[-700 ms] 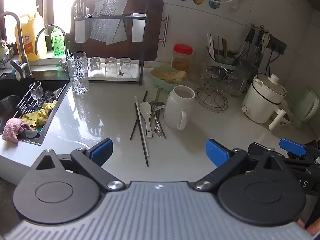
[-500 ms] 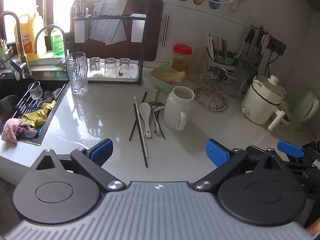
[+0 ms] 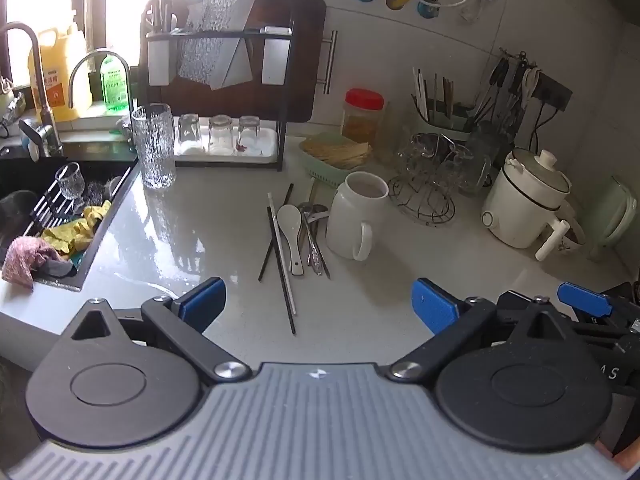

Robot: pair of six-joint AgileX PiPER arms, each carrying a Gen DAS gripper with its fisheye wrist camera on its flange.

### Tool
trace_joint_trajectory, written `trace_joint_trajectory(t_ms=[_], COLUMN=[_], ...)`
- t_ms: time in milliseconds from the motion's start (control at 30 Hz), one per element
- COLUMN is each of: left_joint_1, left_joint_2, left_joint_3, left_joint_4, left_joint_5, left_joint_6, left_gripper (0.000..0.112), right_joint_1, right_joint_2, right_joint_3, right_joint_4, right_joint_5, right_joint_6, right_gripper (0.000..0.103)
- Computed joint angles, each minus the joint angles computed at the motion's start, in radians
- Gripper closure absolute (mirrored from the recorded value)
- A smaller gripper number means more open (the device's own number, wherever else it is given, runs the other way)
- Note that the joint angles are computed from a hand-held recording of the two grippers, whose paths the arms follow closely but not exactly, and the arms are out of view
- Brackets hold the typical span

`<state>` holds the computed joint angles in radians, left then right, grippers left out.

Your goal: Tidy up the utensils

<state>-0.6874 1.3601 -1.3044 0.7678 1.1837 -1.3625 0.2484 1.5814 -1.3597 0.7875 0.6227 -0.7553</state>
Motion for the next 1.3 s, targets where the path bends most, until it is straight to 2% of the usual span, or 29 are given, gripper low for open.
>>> trace_joint_trajectory(t_ms=[900, 1033, 1300], left_joint_1=[-0.012, 0.002, 0.026], left_joint_2=[0.010, 0.012, 0.011], left_joint_3=[-0.016, -0.023, -0.004], left_joint_4=[0.012, 0.005, -0.021], left_joint_5=[0.023, 0.018, -0.043], left_joint_6=[0.006, 0.019, 0.009], left_gripper=[0.011, 0.011, 0.011], right_joint_1=[-0.001, 0.007, -0.002], right_joint_2=[-0.028, -0.023, -0.017], right_joint_3=[0.035, 0.029, 0.040], right_joint_4=[0.013, 0.002, 0.001], right_joint_5=[-0.021, -0.017, 0.003], right_joint_6=[-0.020, -0.008, -0.011], right_gripper=[0.000, 0.000, 0.000])
